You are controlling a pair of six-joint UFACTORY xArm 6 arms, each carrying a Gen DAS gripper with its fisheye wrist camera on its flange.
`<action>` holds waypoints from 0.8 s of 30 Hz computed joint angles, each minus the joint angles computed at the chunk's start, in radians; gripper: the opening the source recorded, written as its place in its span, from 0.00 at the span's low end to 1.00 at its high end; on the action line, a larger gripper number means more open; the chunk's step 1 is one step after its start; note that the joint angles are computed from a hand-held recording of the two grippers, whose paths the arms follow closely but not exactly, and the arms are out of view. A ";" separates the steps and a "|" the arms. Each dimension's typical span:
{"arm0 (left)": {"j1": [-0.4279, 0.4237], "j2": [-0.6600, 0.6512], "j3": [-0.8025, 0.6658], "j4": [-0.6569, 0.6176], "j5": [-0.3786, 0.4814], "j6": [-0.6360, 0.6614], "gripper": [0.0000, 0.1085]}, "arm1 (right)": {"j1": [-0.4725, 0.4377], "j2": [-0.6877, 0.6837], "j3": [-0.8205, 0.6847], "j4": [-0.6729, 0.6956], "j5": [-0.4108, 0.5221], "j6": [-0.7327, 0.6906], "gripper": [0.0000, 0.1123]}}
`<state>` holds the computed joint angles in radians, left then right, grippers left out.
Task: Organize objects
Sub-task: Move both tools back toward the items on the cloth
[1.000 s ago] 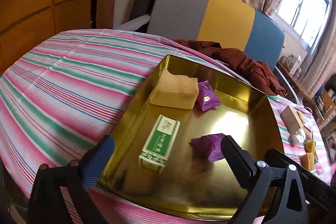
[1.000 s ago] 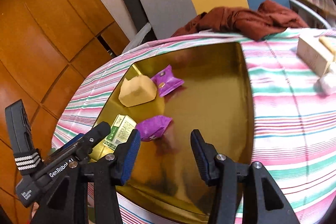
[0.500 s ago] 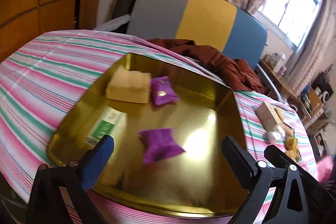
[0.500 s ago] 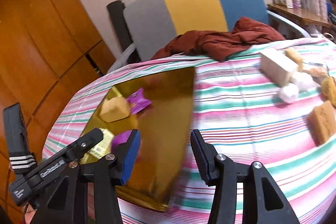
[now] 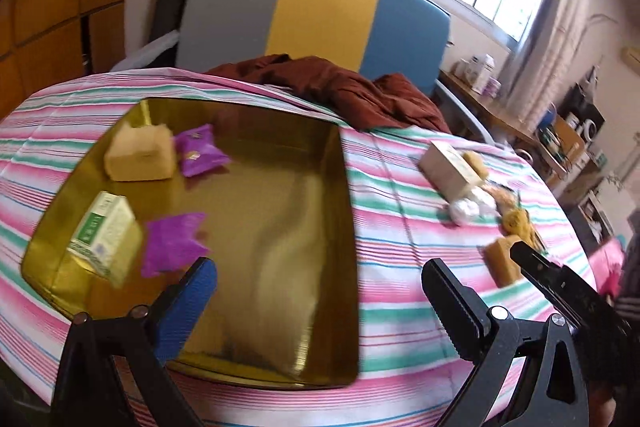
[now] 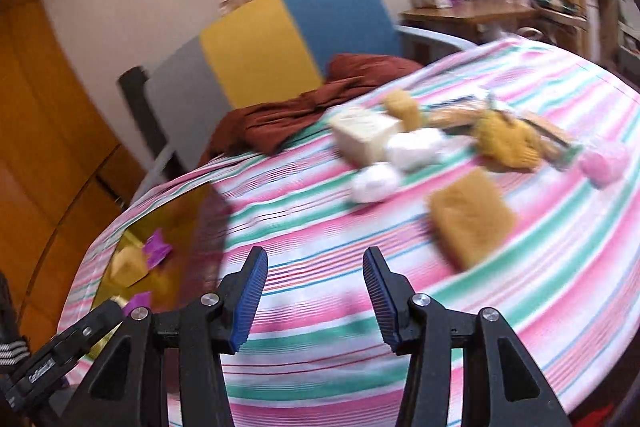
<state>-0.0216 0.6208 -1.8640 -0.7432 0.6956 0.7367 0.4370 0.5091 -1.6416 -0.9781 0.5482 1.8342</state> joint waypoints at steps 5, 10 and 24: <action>-0.047 -0.037 0.060 0.027 -0.015 0.037 0.95 | -0.037 -0.116 0.181 -0.026 0.034 0.047 0.46; -0.083 -0.059 0.093 0.032 0.013 0.059 0.95 | -0.065 -0.206 0.325 -0.021 0.102 0.023 0.59; -0.155 -0.057 0.112 0.109 0.063 0.026 0.95 | -0.245 -0.377 0.558 -0.052 0.198 0.101 0.73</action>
<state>-0.1763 0.5640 -1.7518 -0.6338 0.7583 0.7624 0.1921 0.1326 -1.0833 -1.0298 0.7457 1.9353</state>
